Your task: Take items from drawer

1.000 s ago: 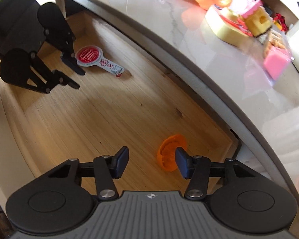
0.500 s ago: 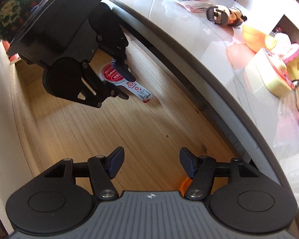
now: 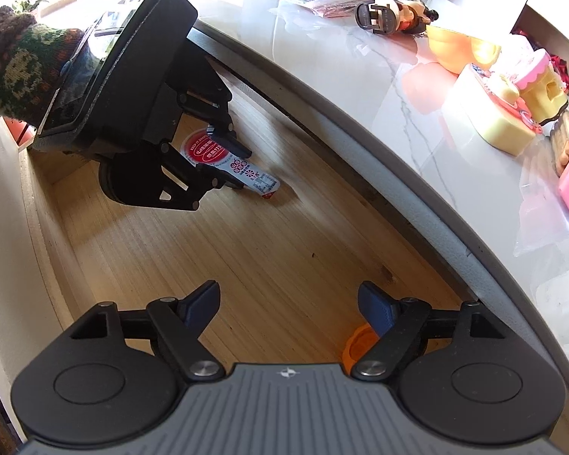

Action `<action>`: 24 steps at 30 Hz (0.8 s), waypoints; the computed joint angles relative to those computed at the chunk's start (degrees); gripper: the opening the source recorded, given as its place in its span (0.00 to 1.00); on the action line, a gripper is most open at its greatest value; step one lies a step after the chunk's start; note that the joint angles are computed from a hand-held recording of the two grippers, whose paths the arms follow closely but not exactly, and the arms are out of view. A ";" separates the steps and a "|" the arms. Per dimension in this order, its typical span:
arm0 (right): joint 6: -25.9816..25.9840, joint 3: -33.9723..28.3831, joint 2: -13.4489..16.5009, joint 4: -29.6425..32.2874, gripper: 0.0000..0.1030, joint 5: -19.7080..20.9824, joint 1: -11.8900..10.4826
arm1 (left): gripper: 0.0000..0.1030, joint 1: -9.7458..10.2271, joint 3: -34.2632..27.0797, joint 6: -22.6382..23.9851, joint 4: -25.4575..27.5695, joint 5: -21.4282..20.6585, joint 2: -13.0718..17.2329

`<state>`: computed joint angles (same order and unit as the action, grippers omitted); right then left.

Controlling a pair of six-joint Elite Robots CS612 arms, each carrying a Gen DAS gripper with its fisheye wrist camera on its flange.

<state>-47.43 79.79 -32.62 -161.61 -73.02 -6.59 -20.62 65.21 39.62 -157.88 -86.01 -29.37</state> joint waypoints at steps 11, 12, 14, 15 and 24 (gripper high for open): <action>1.06 -0.29 -0.03 1.36 0.81 0.94 -0.62 | 0.23 2.55 -2.22 -1.28 13.50 -15.52 -1.26; 1.12 -0.23 -0.07 1.30 0.81 0.95 -0.67 | 0.23 2.40 -1.06 -0.66 11.54 -14.50 -1.69; 1.20 -0.16 -0.09 1.07 0.81 0.94 -0.73 | 0.24 2.34 0.60 -1.46 7.84 -11.81 -2.27; 1.20 -0.15 -0.10 1.10 0.81 1.00 -0.76 | 0.24 2.37 0.95 -2.54 6.72 -10.64 -2.38; 0.39 0.54 -0.39 0.80 0.84 0.95 -0.65 | 0.24 1.99 -2.88 -18.32 7.22 1.56 -0.58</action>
